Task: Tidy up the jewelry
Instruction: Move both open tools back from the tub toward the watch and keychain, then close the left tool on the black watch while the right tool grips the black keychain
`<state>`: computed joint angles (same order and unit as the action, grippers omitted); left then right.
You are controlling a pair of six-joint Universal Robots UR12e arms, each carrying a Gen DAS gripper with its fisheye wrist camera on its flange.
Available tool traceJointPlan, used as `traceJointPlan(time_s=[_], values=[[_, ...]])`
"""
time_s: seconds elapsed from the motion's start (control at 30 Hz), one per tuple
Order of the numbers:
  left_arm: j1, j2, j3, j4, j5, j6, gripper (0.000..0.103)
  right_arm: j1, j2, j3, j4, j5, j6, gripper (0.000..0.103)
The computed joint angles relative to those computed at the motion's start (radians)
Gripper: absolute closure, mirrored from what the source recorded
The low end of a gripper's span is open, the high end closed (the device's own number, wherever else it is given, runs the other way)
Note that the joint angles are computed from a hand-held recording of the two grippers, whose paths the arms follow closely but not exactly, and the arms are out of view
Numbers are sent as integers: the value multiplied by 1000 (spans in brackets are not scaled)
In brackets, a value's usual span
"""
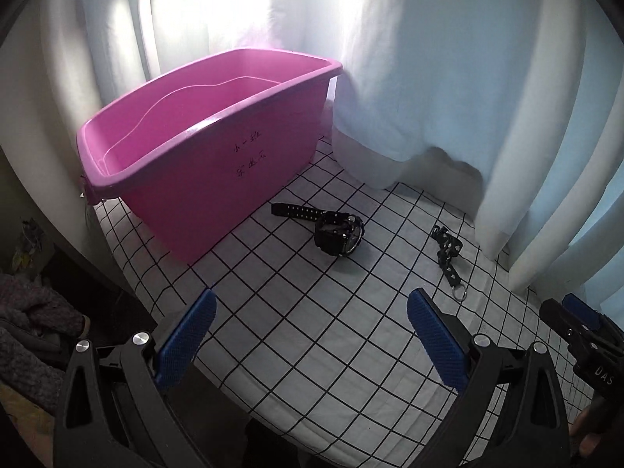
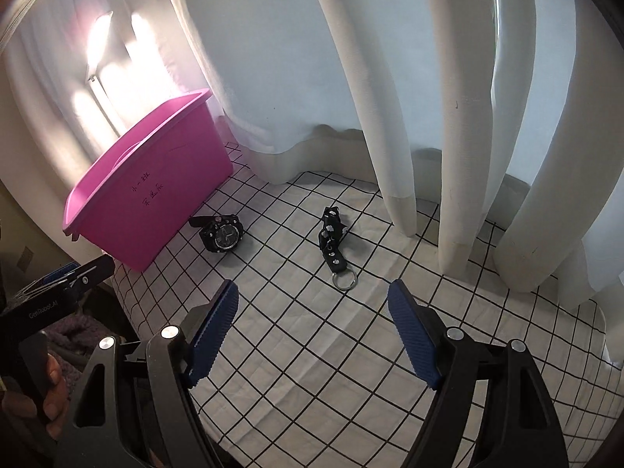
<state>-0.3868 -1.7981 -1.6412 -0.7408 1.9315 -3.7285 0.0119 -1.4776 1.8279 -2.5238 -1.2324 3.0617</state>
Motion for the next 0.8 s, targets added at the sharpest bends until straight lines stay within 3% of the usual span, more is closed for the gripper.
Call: traceJointPlan(time_s=[0.33,0.8], values=[[3,-47,5,-26,20,-61,6,10,54,4,-34,16,-31,27],[51,-188,50,139,-56,119,6,47,208,-49,-174,-45,89,27]])
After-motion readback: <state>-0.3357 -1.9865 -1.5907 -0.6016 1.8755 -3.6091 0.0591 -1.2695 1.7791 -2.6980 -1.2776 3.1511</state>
